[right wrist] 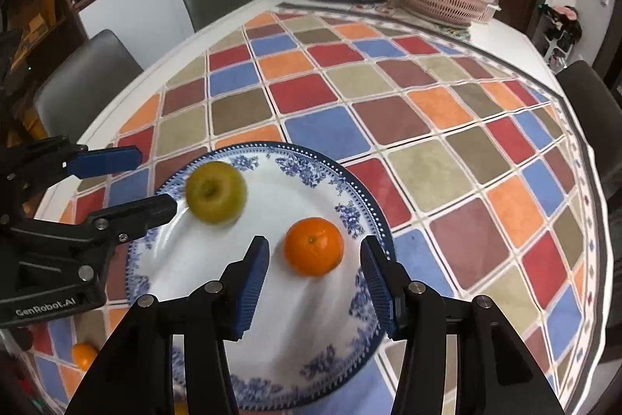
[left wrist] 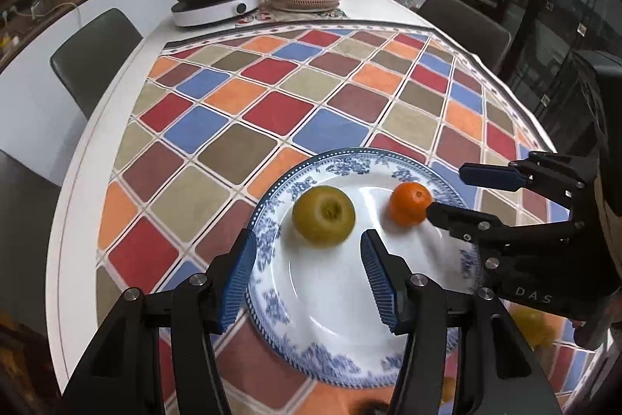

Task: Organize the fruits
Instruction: 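Lower apple and orange onto the white plate and open both grippers, then withdraw both grippers from the plate toward the remaining fruits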

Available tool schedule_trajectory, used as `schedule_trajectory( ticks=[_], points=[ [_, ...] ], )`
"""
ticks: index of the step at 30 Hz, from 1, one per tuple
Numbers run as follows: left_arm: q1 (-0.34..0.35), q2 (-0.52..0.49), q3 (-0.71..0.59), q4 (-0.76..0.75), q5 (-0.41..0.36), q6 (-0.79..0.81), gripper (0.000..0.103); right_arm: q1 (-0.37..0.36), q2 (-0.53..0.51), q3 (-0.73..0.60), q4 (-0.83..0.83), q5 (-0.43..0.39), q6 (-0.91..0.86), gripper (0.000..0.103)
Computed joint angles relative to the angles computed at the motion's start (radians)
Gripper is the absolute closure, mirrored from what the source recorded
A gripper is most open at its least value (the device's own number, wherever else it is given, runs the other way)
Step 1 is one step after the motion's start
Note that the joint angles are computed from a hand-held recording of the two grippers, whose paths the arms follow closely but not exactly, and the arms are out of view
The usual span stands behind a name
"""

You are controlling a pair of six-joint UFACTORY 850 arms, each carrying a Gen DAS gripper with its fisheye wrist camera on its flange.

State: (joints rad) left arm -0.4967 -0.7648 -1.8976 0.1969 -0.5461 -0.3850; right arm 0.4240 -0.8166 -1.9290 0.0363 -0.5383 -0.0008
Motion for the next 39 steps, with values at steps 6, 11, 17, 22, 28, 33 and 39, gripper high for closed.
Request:
schedule_trajectory(
  ticks=[6, 11, 17, 22, 28, 33, 39],
  points=[
    [-0.023, 0.126, 0.148, 0.1, 0.073, -0.136, 0.036, 0.019, 0.138, 0.162, -0.083, 0.1, 0.084, 0.043],
    [-0.058, 0.232, 0.274, 0.272, 0.114, -0.326, 0.029, 0.04, 0.247, 0.287, -0.179, 0.171, 0.185, 0.042],
    [-0.109, 0.345, 0.411, 0.488, 0.136, -0.535, 0.023, 0.065, 0.379, 0.452, -0.409, 0.258, 0.443, 0.037],
    [-0.144, 0.419, 0.5, 0.619, 0.139, -0.678, 0.023, 0.091, 0.461, 0.556, -0.582, 0.288, 0.64, 0.037],
    [-0.181, 0.488, 0.597, 0.749, 0.124, -0.827, 0.023, 0.129, 0.542, 0.662, -0.787, 0.295, 0.846, 0.037],
    [-0.206, 0.526, 0.661, 0.826, 0.105, -0.936, 0.023, 0.154, 0.582, 0.724, -0.923, 0.281, 0.999, 0.037],
    [-0.234, 0.544, 0.714, 0.902, 0.099, -1.013, 0.023, 0.167, 0.614, 0.788, -0.947, 0.287, 1.051, 0.037]
  ],
)
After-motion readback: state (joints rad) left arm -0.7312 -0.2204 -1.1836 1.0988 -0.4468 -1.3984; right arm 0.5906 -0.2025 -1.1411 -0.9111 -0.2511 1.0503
